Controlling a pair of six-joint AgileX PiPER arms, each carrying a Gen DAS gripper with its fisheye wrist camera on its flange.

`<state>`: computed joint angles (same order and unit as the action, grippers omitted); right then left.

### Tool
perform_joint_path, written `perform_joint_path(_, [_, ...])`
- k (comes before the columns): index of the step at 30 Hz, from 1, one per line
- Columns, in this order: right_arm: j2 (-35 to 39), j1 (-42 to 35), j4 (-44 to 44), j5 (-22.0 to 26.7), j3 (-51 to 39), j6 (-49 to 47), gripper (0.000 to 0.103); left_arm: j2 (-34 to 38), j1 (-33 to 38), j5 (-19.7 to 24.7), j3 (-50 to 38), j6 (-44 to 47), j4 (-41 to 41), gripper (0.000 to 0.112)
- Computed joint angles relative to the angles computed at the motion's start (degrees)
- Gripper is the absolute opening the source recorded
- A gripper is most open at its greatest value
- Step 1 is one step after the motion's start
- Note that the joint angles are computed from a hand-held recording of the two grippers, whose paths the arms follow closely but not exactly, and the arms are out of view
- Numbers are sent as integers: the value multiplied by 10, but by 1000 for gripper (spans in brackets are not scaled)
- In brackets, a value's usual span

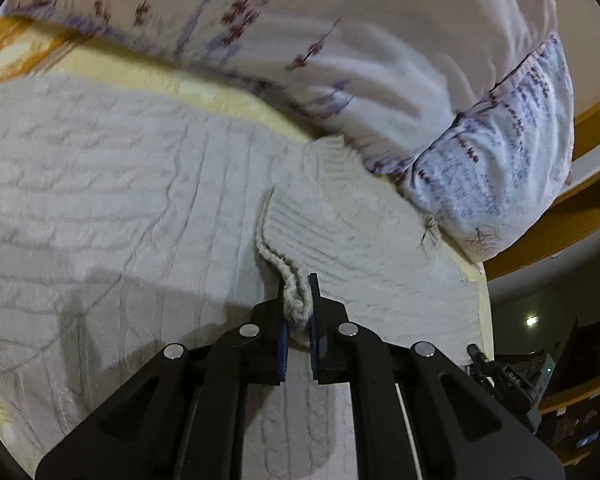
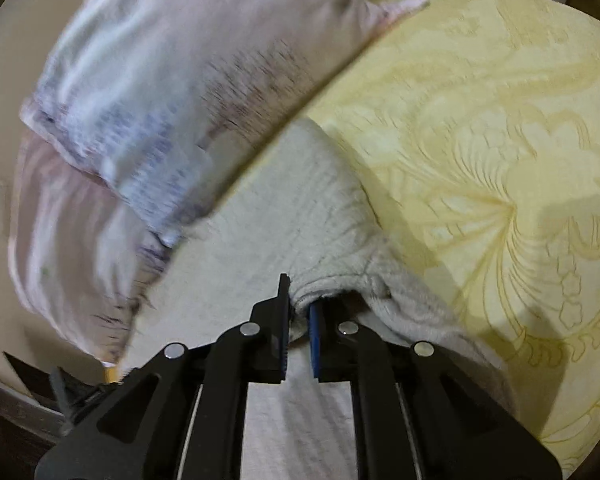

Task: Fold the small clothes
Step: 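Fold the held sleeve across the sweater body with the left tool, release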

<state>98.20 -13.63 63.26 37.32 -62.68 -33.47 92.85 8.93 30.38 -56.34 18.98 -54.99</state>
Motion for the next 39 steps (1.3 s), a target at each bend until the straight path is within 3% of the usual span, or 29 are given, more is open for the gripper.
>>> perform_joint_path(2, [-21, 9, -43, -11, 6, 35, 17, -4, -10, -6, -6, -29, 40, 8])
perform_joint_path(4, [-55, 20, -92, -35, 20, 86, 47, -7, -14, -1, -10, -39, 54, 9])
perform_joint_path(5, [-71, 26, -114, -52, 28, 106, 53, -11, -14, 1, -9, -47, 60, 9])
perform_joint_path(8, [-138, 74, -235, -142, 61, 204, 58, -48, 8, 19, 16, -13, 36, 17])
perform_joint_path(10, [-139, 96, -256, -145, 45, 200, 65, -80, 26, 27, 36, -8, 34, 41])
perform_joint_path(12, [-105, 116, -236, -92, -2, 145, 66, -136, 74, 41, 72, 13, 26, 51])
perform_joint_path(14, [-53, 151, -247, -36, -61, 134, 66, -182, 133, 65, 96, 33, 25, 53])
perform_joint_path(16, [-22, 194, -303, -31, -95, 168, 66, -227, 226, 104, 116, 52, 31, 54])
perform_joint_path(20, [42, 261, -380, -9, -160, 207, 66, -252, 378, 155, 124, 59, 61, 54])
perform_joint_path(24, [37, 291, -424, -42, -140, 230, 82, -221, 517, 196, 125, 91, 43, 54])
perform_joint_path(29, [26, 267, -341, -30, -126, 171, 82, -153, 590, 216, 117, 105, -15, 53])
perform_joint_path(34, [14, 255, -302, -22, -113, 142, 82, -117, 603, 202, 100, 103, -61, 52])
perform_joint_path(39, [7, 246, -265, -12, -105, 112, 83, -77, 615, 195, 74, 100, -81, 34])
